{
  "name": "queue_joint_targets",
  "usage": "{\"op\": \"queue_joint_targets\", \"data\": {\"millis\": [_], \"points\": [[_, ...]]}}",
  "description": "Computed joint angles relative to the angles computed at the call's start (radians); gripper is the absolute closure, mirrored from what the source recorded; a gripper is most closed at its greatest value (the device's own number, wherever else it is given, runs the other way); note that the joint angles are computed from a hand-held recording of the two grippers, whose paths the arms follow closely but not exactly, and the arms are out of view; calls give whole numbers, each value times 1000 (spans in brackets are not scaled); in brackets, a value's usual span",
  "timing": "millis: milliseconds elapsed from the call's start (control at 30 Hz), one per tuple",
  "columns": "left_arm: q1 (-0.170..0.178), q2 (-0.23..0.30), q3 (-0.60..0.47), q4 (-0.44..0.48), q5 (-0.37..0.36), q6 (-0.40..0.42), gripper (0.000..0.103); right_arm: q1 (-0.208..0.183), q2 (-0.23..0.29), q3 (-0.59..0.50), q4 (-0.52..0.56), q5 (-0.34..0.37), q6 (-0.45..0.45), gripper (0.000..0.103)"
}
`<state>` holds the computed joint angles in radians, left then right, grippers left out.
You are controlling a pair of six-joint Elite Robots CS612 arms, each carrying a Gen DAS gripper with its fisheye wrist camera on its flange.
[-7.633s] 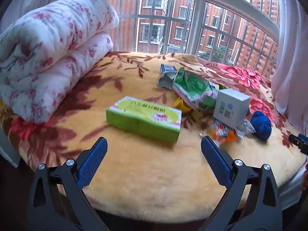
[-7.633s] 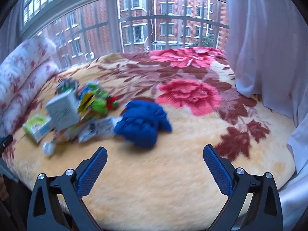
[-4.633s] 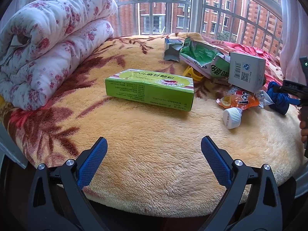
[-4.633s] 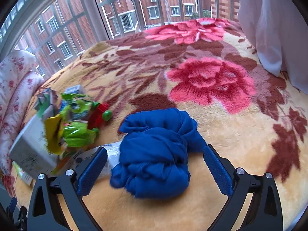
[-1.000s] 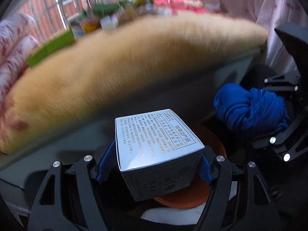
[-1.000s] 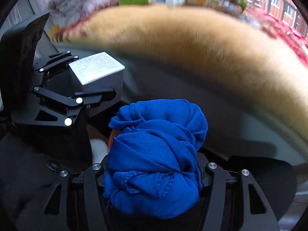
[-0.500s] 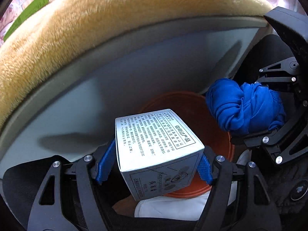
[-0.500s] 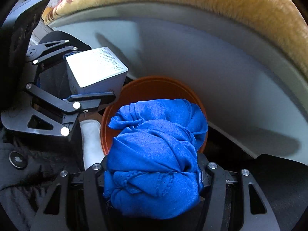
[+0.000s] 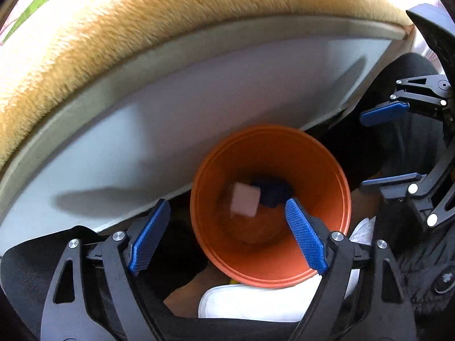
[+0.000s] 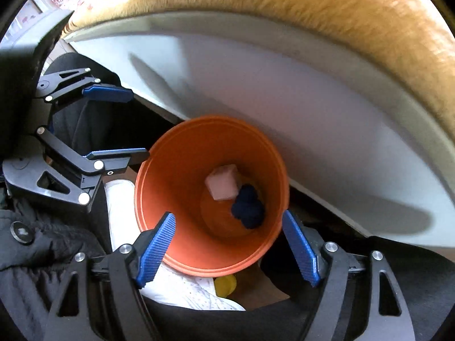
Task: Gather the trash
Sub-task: 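Swing both tools back toward the bed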
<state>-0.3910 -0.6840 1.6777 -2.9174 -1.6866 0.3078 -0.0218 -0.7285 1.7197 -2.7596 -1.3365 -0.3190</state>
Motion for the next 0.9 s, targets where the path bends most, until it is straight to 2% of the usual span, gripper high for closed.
{"op": "queue_joint_targets", "data": {"millis": [167, 233, 300, 433, 533, 733, 833, 900], "points": [[48, -23, -1, -33, -74, -36, 22, -5, -51, 35, -57, 20, -18, 27], [53, -32, -3, -60, -77, -61, 22, -4, -73, 45, -88, 27, -39, 27], [64, -51, 18, -125, -52, -86, 22, 0, -96, 50, -123, 32, -71, 27], [71, -77, 36, -240, 41, -137, 21, 9, -118, 44, -204, 38, -125, 26], [73, -92, 41, -319, 137, -183, 18, 25, -106, 4, -259, 12, -152, 25], [69, -90, 26, -421, 365, -256, 14, 56, -48, -116, -270, -7, -153, 25], [81, -85, 17, -431, 402, -291, 13, 79, -3, -191, -264, -42, -155, 25], [75, -81, 21, -435, 428, -320, 13, 94, 27, -252, -242, -61, -174, 25]]}}
